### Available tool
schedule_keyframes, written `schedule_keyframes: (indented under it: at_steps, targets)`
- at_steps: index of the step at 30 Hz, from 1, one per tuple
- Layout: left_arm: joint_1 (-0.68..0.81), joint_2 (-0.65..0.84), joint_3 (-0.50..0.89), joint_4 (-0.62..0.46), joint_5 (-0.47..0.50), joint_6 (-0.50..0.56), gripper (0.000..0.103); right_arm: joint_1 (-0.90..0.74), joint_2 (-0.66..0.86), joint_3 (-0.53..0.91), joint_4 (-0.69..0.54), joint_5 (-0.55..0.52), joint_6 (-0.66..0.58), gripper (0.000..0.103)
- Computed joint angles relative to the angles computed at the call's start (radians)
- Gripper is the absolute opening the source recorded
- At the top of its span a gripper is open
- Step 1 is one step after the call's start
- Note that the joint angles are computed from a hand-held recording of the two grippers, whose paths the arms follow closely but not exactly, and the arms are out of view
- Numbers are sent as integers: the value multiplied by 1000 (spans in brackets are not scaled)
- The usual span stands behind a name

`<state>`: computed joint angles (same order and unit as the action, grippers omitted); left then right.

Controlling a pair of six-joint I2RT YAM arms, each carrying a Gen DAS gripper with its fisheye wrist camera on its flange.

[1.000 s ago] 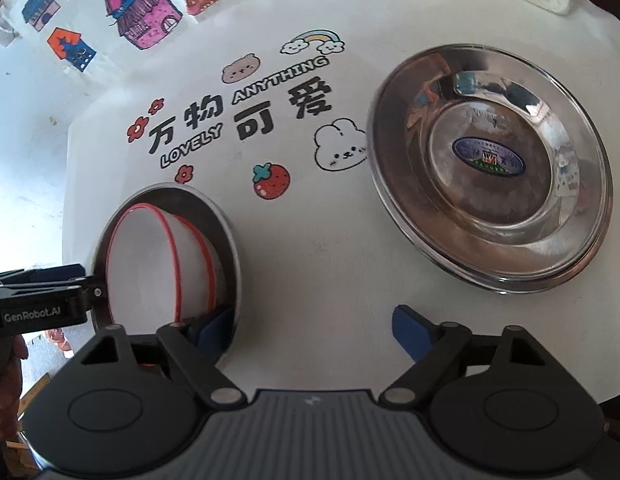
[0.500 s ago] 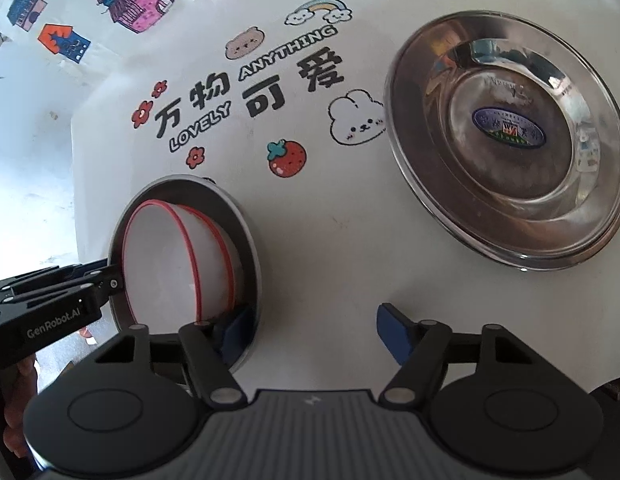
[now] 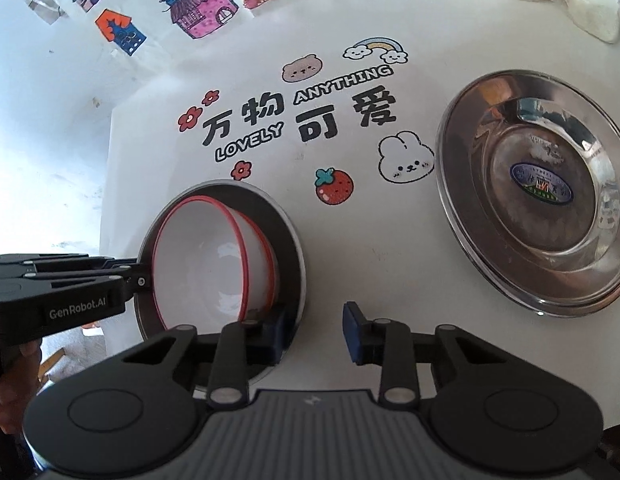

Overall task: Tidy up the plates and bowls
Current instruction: 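Lift the bowl stack with both grippers and carry it over the steel plates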

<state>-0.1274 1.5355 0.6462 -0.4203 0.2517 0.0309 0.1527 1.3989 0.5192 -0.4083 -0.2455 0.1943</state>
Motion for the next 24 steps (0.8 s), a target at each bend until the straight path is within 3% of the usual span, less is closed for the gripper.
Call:
schedule_keyframes:
  at_steps: [10,24]
  targets:
    - [18,-9,-22,24,23,-3,7,-21,52,32,-18,-63,9,15]
    - [13,8,9,-15,22,-36,7,-58,62,31,-29,-109,62,14]
